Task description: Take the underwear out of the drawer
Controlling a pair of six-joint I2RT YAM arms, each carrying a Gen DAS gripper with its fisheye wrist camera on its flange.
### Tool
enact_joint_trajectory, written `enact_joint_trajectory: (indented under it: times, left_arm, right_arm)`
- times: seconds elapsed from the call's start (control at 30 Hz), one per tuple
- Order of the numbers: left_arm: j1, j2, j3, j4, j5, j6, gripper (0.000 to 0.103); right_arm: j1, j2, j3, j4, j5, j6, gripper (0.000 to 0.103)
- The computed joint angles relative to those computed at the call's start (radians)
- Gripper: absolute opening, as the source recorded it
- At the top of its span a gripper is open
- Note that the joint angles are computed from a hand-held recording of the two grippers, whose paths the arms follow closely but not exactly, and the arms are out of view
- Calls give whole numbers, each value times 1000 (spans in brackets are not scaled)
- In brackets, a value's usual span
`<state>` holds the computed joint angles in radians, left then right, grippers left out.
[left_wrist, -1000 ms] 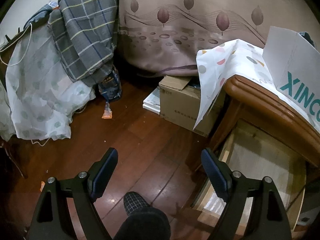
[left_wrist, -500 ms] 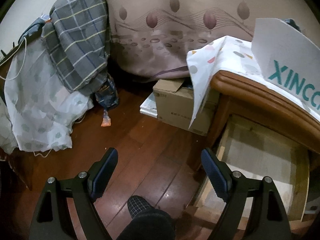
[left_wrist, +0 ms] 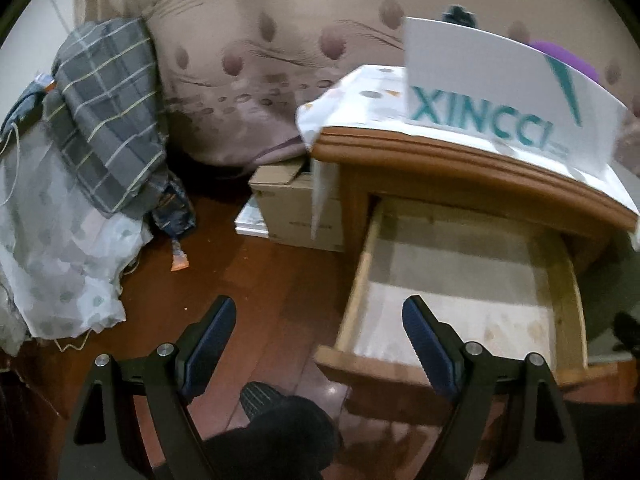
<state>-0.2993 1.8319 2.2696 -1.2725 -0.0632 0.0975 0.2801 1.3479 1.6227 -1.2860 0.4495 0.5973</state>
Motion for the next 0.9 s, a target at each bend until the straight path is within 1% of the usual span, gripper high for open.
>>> enact_joint_trajectory:
  times: [0.17,0.3,0.4,0.47,0.57,0.7,0.9]
  left_arm:
    - [-39,-48,-31,-40,17,-25,83]
    - [-72,-77,-51,-51,0,-28,83]
    - [-78,-82,-42,-74,11,-42,83]
    - [-79,-88,-42,-82,14,-48,83]
    - [-94,-108,-60,-71,-9,-39,83]
    - [-106,-111,-50,-89,-7,-48,83]
    - [-113,-116,-53,-89,-11,-45,83]
  right_arm:
    - [43,-56,-82,-4,-9,68,83]
    - [71,-73,-109,-17,-11,104,83]
    - [90,-90,-131,-27,-20,133,83]
    - [111,-94,-138,-32,-17,146,83]
    - [131,-97,-148,-32,-21,155,83]
    - [151,-100,-147,-39,-14,172,83]
    - [150,-107,-151,-49,-15,186,83]
